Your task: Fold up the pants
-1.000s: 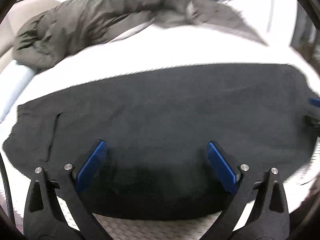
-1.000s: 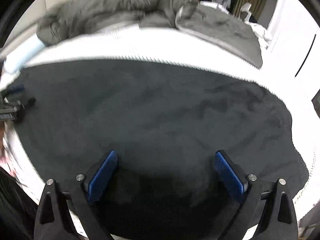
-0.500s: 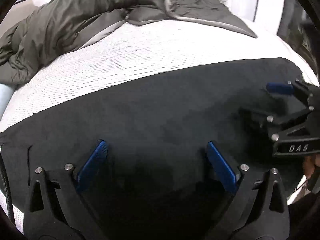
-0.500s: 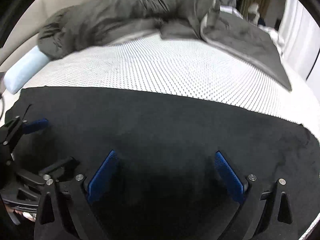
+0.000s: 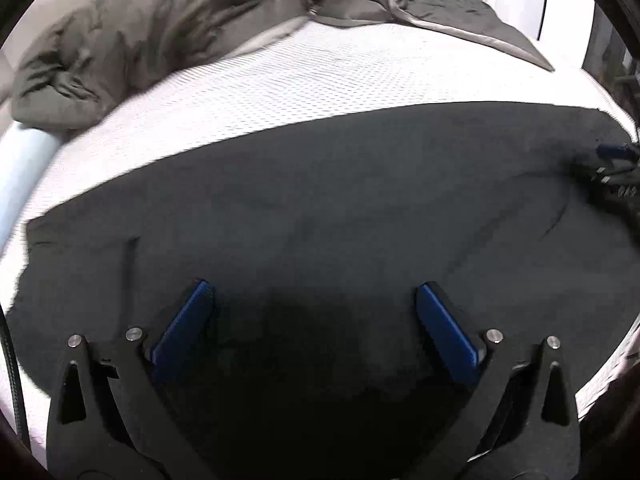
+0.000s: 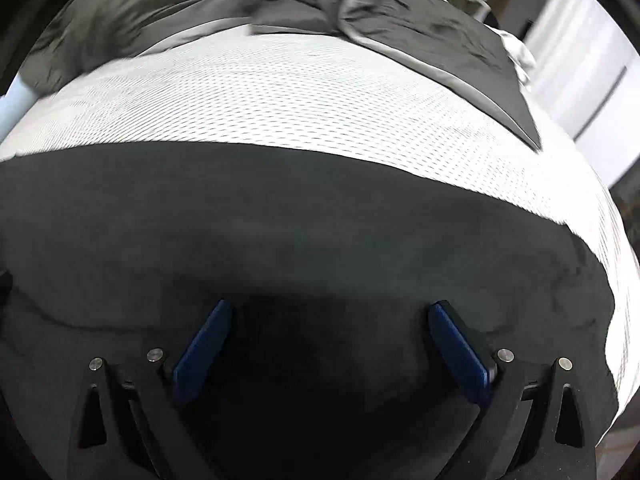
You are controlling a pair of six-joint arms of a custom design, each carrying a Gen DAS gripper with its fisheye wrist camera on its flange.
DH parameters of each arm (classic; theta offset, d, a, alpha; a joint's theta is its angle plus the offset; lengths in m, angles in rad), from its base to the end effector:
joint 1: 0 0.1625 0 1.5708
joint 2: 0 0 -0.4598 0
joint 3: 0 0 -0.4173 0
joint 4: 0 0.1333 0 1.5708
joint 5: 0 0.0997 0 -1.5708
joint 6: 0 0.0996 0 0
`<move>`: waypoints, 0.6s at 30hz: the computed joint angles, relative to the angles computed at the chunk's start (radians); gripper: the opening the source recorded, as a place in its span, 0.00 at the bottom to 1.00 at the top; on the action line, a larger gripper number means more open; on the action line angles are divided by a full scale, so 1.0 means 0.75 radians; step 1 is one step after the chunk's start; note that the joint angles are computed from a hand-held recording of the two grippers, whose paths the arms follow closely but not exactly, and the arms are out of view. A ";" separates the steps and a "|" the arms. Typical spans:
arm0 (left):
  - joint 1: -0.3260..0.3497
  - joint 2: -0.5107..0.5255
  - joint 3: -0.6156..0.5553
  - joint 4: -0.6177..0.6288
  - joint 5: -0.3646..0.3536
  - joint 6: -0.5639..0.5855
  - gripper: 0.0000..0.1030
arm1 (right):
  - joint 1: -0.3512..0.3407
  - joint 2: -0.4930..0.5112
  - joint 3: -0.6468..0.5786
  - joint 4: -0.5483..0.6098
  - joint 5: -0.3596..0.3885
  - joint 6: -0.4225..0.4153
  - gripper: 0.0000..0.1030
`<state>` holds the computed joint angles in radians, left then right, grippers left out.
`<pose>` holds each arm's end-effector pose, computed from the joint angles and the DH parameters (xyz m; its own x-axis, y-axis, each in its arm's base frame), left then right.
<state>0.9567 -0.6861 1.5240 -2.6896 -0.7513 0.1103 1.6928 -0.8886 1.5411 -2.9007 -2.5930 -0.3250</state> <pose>-0.2635 -0.7314 0.1060 -0.6096 0.3128 -0.7284 0.6245 0.7554 -0.1982 0.1370 -0.7204 0.2880 -0.5219 0.1959 0.8302 -0.2759 0.8822 -0.3817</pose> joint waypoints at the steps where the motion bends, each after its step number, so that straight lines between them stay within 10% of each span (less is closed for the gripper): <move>1: 0.002 -0.013 0.014 -0.015 0.012 0.001 0.99 | 0.000 -0.006 0.009 -0.022 0.004 -0.009 0.97; 12: -0.042 -0.124 0.200 -0.202 -0.008 0.119 0.99 | 0.141 -0.023 0.180 -0.099 0.331 -0.144 0.97; 18: -0.024 -0.129 0.206 -0.139 0.007 0.076 0.99 | 0.169 0.080 0.187 -0.102 0.282 -0.230 0.97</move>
